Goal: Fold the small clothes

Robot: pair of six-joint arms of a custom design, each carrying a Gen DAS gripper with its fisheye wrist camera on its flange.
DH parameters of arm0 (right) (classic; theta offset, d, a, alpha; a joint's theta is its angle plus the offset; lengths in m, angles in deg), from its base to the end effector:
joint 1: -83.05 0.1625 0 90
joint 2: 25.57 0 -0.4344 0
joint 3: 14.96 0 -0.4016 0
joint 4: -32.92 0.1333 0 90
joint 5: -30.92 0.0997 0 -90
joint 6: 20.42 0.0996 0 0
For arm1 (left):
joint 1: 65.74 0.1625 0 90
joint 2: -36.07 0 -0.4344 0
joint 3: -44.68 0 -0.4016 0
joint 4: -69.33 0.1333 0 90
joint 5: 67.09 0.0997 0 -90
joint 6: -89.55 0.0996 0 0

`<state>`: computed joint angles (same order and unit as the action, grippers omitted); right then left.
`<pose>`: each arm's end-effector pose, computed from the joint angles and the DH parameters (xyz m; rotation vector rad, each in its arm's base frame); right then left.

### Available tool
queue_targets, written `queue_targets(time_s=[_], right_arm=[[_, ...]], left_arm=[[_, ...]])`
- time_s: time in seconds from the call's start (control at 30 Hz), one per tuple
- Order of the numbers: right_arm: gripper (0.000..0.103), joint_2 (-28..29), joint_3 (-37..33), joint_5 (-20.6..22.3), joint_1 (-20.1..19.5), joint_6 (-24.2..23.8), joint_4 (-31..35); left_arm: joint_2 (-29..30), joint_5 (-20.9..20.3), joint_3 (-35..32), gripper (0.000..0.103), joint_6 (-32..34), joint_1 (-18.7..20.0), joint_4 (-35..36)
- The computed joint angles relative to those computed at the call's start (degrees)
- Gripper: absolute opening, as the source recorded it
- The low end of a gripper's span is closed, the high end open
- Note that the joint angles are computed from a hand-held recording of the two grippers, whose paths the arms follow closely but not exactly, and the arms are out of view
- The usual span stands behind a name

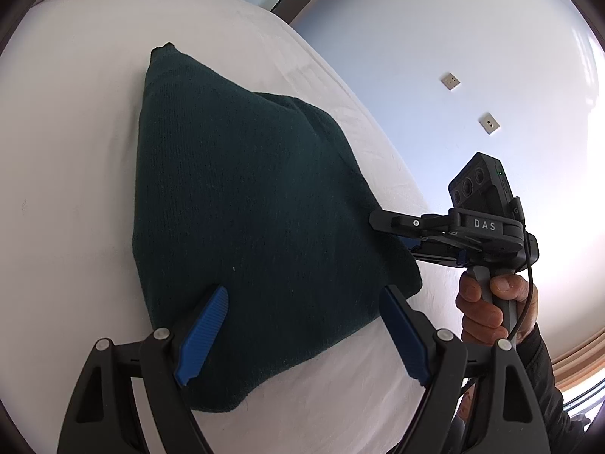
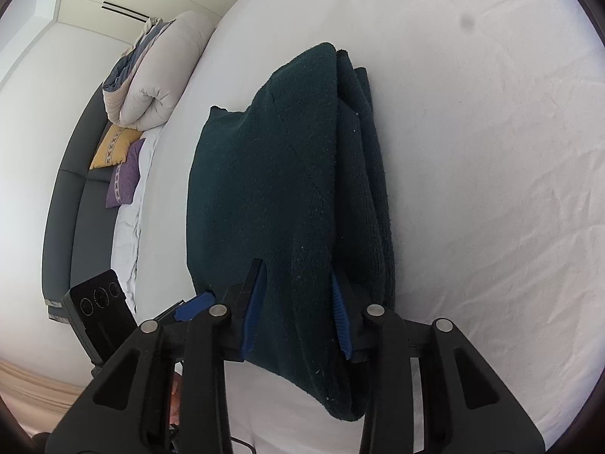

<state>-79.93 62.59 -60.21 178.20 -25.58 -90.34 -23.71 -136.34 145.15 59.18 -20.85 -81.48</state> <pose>0.1970 -0.7231 0.2768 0.2767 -3.0975 0.2740 -0.3407 -0.5773 0.2229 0.2859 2.9644 -0.7512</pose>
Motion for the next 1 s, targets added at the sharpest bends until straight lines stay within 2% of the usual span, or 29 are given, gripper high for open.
queue_targets(time_s=[0.03, 0.07, 0.1, 0.2, 0.3, 0.43, 0.63, 0.73, 0.83, 0.9, 1.0], right_arm=[[0.016, 0.3, 0.1, -1.1, 0.4, -0.2, -0.4], [0.009, 0.2, 0.4, -3.1, 0.8, -0.4, -0.7], [0.009, -0.2, 1.0, -4.7, 1.2, -0.2, -1.5], [0.008, -1.6, 2.5, -4.5, 1.0, 0.3, -3.2], [0.007, -3.4, 5.0, -2.5, -0.2, 0.5, -4.8], [0.006, -3.1, 6.0, 1.7, -3.9, 3.4, -6.9], [0.007, -5.5, 11.2, 0.4, -1.6, 2.6, -14.4], [0.007, -4.2, 10.1, -1.9, -1.9, 2.5, -13.3], [0.005, -3.1, 10.5, 1.5, -3.7, 1.7, -15.1], [0.005, -2.8, 10.3, 2.1, -3.6, 1.5, -15.2], [0.011, -3.5, 9.9, 2.2, -3.1, 2.3, -13.8]], left_arm=[[0.2, -0.1, -0.3, 0.083, 0.0, 0.1, 0.3], [0.2, -0.2, -0.3, 0.082, 0.0, 0.1, 0.5], [0.3, -0.1, -0.4, 0.082, -0.1, 0.1, 0.7], [0.3, -0.2, -0.5, 0.080, -0.3, 0.1, 1.6], [0.5, -0.4, -0.4, 0.078, -0.3, 0.1, 2.4], [1.0, -0.7, -0.4, 0.076, -0.4, -0.1, 2.4], [0.3, 0.1, 0.8, 0.076, -0.4, -0.9, 2.0], [0.7, 0.7, 0.7, 0.076, -0.4, -1.3, 2.2], [1.6, 3.0, 0.3, 0.076, 0.8, -2.4, 3.6], [1.9, 4.3, 0.4, 0.076, 2.2, -2.9, 3.9], [0.6, 4.3, 0.6, 0.076, 1.1, -3.3, 4.0]])
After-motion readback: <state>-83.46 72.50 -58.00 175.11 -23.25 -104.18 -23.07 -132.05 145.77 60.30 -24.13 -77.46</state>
